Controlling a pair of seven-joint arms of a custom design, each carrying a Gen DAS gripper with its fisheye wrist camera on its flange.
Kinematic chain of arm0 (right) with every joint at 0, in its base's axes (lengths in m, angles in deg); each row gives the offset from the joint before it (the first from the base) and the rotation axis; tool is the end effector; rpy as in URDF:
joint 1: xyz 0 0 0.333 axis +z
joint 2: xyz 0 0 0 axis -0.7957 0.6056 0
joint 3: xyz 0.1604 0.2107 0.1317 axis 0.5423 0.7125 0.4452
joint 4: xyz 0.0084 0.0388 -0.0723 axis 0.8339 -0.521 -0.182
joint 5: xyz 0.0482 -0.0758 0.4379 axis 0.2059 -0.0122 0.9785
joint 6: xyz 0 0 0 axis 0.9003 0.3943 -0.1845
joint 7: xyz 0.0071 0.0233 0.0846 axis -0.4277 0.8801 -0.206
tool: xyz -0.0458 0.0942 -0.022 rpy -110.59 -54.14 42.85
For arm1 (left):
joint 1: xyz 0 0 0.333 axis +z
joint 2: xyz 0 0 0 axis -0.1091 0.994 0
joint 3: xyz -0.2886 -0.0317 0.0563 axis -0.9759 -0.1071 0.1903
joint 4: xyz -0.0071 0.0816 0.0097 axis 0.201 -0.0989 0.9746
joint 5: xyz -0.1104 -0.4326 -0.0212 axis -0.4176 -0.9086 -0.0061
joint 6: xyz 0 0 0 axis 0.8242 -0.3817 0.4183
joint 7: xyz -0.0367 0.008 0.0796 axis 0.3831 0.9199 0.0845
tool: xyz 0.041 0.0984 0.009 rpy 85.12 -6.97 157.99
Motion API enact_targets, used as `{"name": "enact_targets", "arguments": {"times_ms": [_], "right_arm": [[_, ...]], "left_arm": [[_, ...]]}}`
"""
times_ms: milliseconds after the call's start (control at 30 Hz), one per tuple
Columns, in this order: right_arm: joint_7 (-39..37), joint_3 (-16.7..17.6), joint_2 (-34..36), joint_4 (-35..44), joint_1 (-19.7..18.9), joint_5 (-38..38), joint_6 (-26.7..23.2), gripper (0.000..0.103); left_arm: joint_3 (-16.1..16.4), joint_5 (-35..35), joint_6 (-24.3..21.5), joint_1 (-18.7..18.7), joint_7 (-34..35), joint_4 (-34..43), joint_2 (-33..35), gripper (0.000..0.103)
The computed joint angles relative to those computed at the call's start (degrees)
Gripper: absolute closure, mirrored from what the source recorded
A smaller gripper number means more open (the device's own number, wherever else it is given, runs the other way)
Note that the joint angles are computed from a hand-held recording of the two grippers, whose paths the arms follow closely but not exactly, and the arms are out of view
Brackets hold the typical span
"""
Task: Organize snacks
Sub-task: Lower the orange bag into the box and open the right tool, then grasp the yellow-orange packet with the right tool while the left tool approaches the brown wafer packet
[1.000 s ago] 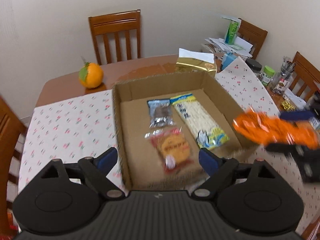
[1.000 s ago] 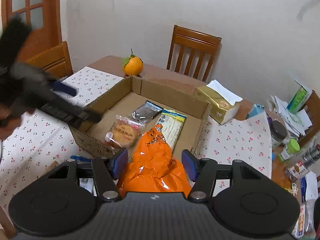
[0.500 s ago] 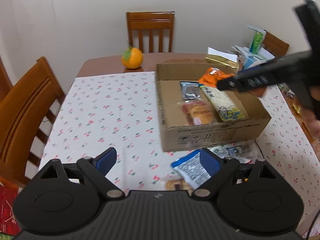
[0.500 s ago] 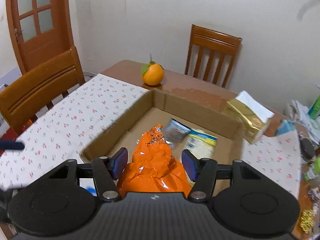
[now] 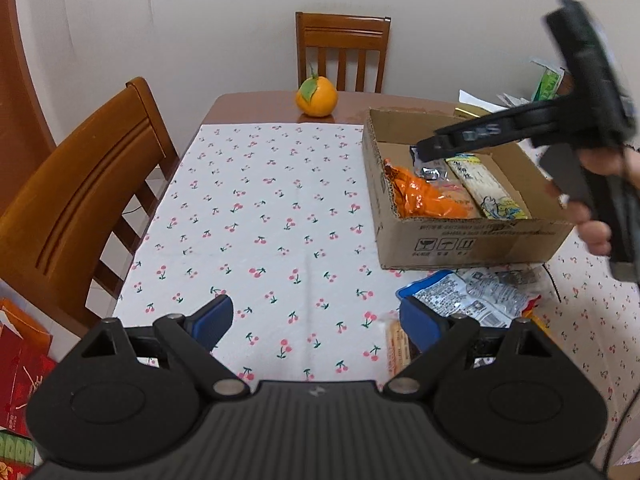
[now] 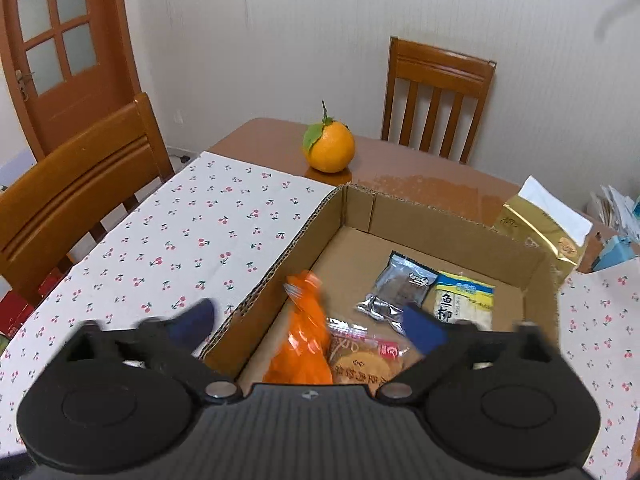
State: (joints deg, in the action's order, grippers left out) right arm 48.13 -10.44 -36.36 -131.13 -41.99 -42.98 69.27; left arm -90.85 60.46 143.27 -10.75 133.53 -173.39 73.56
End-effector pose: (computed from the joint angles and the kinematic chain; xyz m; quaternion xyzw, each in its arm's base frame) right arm 0.7758 0.1605 0.5328 -0.7820 0.5095 -0.1988 0.2989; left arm 0.6180 -0.1391 0.5507 -0.6446 0.6814 -0.2582 0.2311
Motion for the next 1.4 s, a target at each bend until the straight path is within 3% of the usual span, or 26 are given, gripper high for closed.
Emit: {"name": "enact_targets", "arguments": {"times_ms": [333,533,633,733,900,1133,1400], "right_arm": [[1.03,-1.27,-14.56,-18.97,-0.65,-1.32,3.7,0.0],[0.56,-1.49,-23.04,-30.72,-2.09,-0.3,3.25,0.0],[4.16,-1.75,-26.72,-36.32,-2.32,-4.74,4.17,0.0],[2.86,-1.75,-29.15,-39.59,-2.84,-3.84,2.68,0.0],[-4.45,-1.89,-31.6,-43.2,-3.04,2.22,-0.69,0.0],[-8.57,-0.98,-30.55,-45.09,-2.44,0.58,1.46,0.0],[-11.07,-1.1,-29.14,-44.25,-2.37,0.34,0.35,0.022]], "left_arm": [[-0.26,-4.31,1.85,-1.36,8.01,-0.11,1.06,0.012],[-0.52,-8.23,1.84,-2.16,12.16,-0.02,1.6,0.012],[-0.66,-9.95,2.18,-2.54,14.5,-0.37,1.55,0.012],[-0.89,-10.29,1.62,-2.79,14.95,-0.34,1.78,0.012],[-1.03,-13.26,0.56,-3.32,18.01,-0.34,2.16,0.012],[-1.18,-14.55,-1.42,-3.45,18.18,-0.6,2.19,0.012],[-1.56,-13.64,-3.69,-3.54,17.91,-0.05,3.26,0.012]]}}
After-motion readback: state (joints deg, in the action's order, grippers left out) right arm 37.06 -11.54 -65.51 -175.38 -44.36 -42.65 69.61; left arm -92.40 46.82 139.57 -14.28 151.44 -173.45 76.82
